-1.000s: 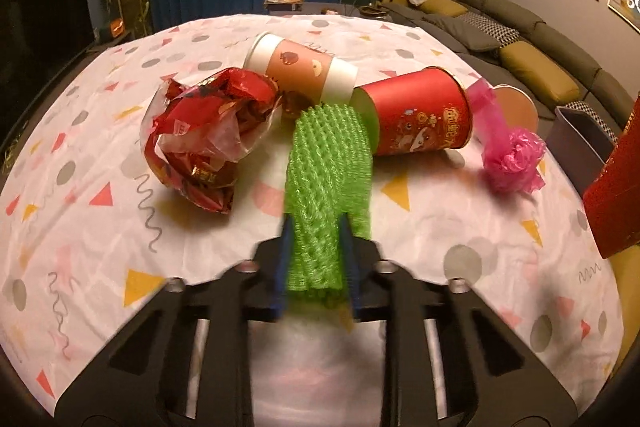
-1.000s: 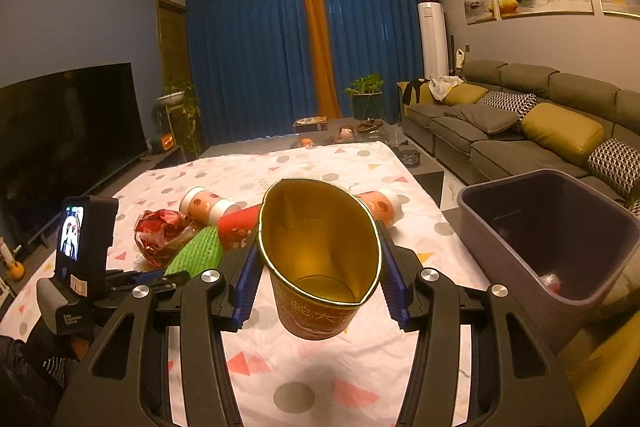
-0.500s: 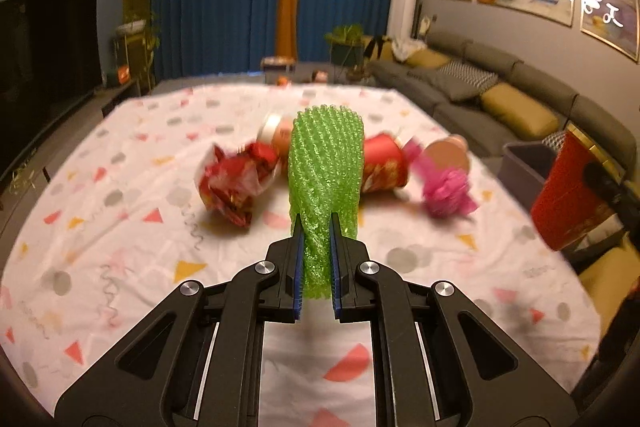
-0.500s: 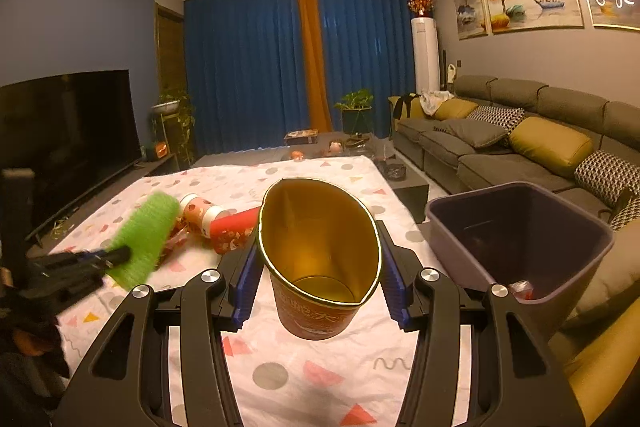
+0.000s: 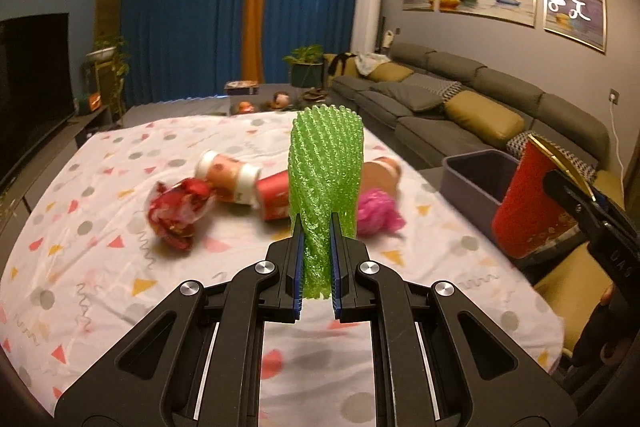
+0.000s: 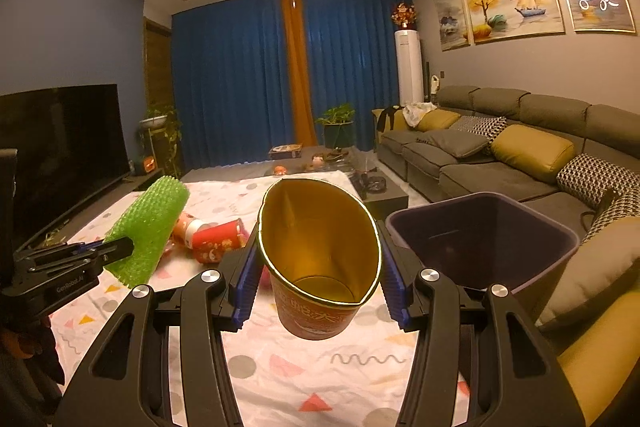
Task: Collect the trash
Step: 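Carry the sleeve and gold-rimmed cup over the grey bin and open both tools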
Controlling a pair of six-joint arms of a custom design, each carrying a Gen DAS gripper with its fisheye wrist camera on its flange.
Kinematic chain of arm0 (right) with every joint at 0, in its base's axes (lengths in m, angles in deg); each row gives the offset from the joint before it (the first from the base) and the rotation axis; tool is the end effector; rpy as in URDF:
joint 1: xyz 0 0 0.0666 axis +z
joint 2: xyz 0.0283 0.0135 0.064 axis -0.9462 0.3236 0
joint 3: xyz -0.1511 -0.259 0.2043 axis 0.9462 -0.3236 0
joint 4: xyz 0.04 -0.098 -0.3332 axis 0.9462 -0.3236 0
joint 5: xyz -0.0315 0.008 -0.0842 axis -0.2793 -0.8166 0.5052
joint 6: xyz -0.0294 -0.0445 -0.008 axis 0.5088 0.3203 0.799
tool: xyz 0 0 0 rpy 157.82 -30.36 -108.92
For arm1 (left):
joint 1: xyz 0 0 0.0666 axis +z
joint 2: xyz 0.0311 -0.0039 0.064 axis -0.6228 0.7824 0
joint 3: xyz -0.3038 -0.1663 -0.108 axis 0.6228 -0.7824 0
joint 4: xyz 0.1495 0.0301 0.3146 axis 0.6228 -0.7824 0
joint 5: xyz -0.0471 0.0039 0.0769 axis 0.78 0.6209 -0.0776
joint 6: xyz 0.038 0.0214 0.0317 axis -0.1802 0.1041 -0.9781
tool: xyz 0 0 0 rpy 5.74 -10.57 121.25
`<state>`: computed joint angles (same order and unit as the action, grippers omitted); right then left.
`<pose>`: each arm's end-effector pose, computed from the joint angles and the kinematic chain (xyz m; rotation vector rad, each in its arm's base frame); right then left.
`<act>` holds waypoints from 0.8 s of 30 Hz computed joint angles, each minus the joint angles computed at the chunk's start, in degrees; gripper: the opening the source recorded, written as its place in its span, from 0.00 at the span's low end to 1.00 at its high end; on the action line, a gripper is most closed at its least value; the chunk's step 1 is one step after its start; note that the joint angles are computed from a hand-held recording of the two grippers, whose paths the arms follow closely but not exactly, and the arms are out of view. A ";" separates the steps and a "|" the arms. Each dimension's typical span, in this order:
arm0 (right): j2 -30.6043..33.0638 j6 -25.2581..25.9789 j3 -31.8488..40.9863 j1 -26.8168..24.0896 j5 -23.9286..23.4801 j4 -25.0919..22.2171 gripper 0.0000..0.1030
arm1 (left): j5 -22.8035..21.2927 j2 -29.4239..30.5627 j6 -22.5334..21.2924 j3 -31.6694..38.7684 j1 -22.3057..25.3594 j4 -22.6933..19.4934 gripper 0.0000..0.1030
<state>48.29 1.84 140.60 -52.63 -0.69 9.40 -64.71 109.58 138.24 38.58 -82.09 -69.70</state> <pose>0.3904 0.1447 0.3853 -0.6036 1.8126 0.5757 0.3312 -0.2763 0.3842 -0.5217 2.0196 0.1928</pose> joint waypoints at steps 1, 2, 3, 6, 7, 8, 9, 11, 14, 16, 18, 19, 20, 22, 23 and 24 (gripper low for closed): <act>0.02 -0.05 0.05 -0.40 -0.14 0.07 0.51 | 0.13 0.75 -1.09 0.94 -0.08 0.73 0.10; 0.23 -0.01 0.24 -0.91 -0.23 0.20 0.51 | 0.30 1.30 -1.87 1.61 -0.10 1.24 0.10; 0.32 0.00 0.28 -1.22 -0.19 0.36 0.50 | 0.64 2.16 -3.27 2.62 -0.07 2.21 0.10; 1.21 0.12 0.93 -2.57 -0.06 0.98 0.51 | 1.83 4.63 -7.75 5.46 0.30 5.53 0.10; 1.63 0.19 1.22 -3.07 0.22 1.36 0.51 | 2.05 5.32 -8.91 6.12 0.34 6.48 0.10; 2.13 0.27 1.62 -3.54 0.57 1.62 0.50 | 2.39 6.56 -10.60 7.51 0.45 7.71 0.10; 2.35 0.34 1.80 -3.92 0.84 1.78 0.50 | 2.82 7.65 -11.98 8.77 0.54 8.71 0.10; 3.57 0.44 3.00 -5.04 1.70 2.36 0.50 | 4.66 10.01 -15.19 11.41 0.96 11.31 0.10; 5.26 0.28 4.52 -6.61 2.72 3.68 0.51 | 7.87 14.02 -19.40 16.12 1.83 14.36 0.10; 6.63 0.22 5.82 -7.50 3.60 3.92 0.50 | 9.51 16.78 -21.51 19.49 2.27 15.44 0.10; 7.83 -0.02 6.75 -8.48 4.14 4.45 0.51 | 11.45 19.92 -23.97 23.40 2.92 16.37 0.10; 8.41 -0.09 7.15 -8.89 4.55 4.70 0.50 | 12.48 21.49 -24.86 25.43 3.26 16.57 0.10; 9.30 -0.37 8.02 -9.35 4.90 4.78 0.51 | 13.48 22.78 -25.70 27.02 3.58 16.89 0.10; 10.44 -0.69 8.88 -9.81 5.43 4.99 0.51 | 14.82 24.78 -26.77 29.47 3.98 17.23 0.10; 11.00 -0.77 9.37 -10.03 5.78 4.95 0.51 | 15.82 26.15 -27.45 31.12 4.28 17.38 0.10; 11.68 -0.93 9.87 -10.27 6.06 4.95 0.51 | 16.41 27.21 -27.98 32.32 4.47 17.57 0.10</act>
